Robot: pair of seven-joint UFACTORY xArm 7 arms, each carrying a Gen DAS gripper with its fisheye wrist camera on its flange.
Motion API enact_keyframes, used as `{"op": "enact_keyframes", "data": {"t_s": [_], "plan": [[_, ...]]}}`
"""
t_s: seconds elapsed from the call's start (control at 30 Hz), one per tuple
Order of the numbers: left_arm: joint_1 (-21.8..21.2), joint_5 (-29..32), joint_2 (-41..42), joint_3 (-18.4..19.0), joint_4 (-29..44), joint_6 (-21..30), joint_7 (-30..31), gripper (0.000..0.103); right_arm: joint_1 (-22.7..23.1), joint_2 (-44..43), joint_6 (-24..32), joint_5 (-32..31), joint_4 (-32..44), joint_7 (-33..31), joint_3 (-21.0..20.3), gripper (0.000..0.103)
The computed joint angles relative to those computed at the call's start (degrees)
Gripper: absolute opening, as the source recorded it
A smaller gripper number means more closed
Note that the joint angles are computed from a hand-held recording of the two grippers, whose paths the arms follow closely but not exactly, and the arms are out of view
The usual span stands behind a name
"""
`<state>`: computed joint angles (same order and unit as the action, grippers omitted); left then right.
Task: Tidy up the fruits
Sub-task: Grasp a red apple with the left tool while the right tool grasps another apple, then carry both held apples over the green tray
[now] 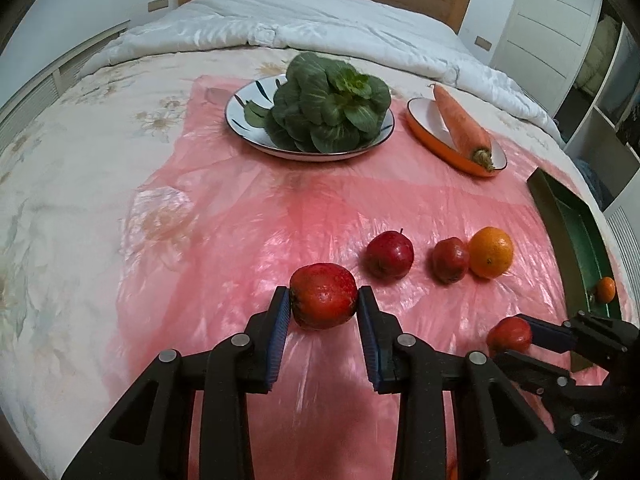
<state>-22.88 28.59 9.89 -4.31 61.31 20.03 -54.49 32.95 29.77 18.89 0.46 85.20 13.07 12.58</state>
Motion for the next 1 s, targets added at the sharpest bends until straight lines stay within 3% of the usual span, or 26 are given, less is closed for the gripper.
{"op": "enact_keyframes", "data": {"t_s": [0.17,0.37,0.67,1.0], "plan": [[-0.02,1.57,-5.53,-1.05,-4.43,0.15,-2.61,0.029,-0.02,-4.85,-2.05,0.42,-5.03,0.51,0.55,0.045],[1.23,2.34,-12.43,-5.09,-9.55,1.22,-5.64,0.029,0.0,-11.95,-3.52,0.71,-12.33,1.66,1.37,0.045],[1.65,-1.47,-21.44,-11.68,-15.8,2.56,-6.87,0.029,0.62,-24.38,-4.82,-1.84,-25.14,6.81,1.97,0.045],[-1.04,-4.08,-23.82,-18.39,-16.22,3.61,-10.42,0.029,0.64,-37.14,-6.98,1.7,-39.8,8.92,3.97,0.045]]}}
